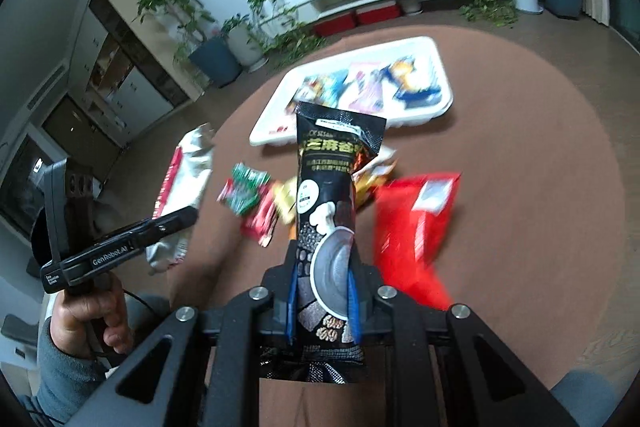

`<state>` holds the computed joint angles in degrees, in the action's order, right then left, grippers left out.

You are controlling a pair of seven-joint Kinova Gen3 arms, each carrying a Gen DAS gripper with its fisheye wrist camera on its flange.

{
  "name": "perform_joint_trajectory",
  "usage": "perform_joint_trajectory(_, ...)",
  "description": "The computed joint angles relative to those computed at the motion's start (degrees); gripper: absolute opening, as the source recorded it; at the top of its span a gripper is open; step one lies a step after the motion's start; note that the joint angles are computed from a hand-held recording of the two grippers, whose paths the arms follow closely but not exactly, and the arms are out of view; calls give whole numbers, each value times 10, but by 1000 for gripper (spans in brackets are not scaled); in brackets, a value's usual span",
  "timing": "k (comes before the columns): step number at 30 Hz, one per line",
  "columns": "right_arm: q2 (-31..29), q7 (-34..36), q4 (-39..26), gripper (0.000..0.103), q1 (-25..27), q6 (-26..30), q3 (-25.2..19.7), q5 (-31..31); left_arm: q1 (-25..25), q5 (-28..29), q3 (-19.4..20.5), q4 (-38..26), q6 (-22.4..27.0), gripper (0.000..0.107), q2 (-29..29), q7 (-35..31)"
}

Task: Organize snacks
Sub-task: 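Lift both held packets and carry them over the white tray, then lower both packets into the tray beside the other snacks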

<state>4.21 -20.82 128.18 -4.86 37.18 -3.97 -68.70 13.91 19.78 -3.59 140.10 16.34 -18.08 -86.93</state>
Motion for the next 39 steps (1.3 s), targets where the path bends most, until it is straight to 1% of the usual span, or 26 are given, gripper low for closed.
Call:
perform_joint_trajectory(3, 11, -25, -29, 21, 7, 4, 7, 19, 11, 10, -49, -28, 12, 15, 13, -37)
perform_joint_trajectory(7, 32, -71, -83, 21, 18, -1, 8, 56, -21, 9, -56, -73, 36, 15, 32, -68)
perform_joint_trajectory(9, 46, -104, -117, 21, 22, -3, 6, 81, -39, 9, -56, -103, 53, 15, 46, -83)
perform_joint_trajectory(11, 61, -142, -152, 21, 22, -15, 1, 111, -52, 20, -62, -132, 71, 15, 61, -109)
perform_joint_trajectory(13, 75, -175, -183, 21, 22, -21, -8, 136, -68, 26, -60, -168, 90, 15, 80, -126)
perform_joint_trajectory(18, 112, -254, -267, 21, 14, -20, -30, 203, -104, 36, -40, -244, 127, 15, 134, -158)
perform_joint_trajectory(22, 148, -322, -341, 21, -16, -10, -47, 272, -130, 30, -8, -295, 144, 15, 181, -154)
perform_joint_trajectory(26, 189, -383, -409, 21, -52, 3, -64, 333, -153, 22, 27, -333, 146, 16, 228, -149)
perform_joint_trajectory(28, 209, -406, -435, 21, -64, 10, -72, 359, -163, 23, 41, -353, 144, 16, 258, -149)
perform_joint_trajectory(30, 233, -430, -465, 21, -75, 23, -78, 383, -175, 38, 59, -366, 136, 16, 288, -157)
perform_joint_trajectory(34, 272, -469, -503, 21, -95, 41, -84, 425, -194, 62, 88, -367, 112, 16, 327, -174)
perform_joint_trajectory(39, 311, -513, -536, 21, -118, 59, -77, 470, -195, 47, 96, -376, 98, 16, 366, -156)
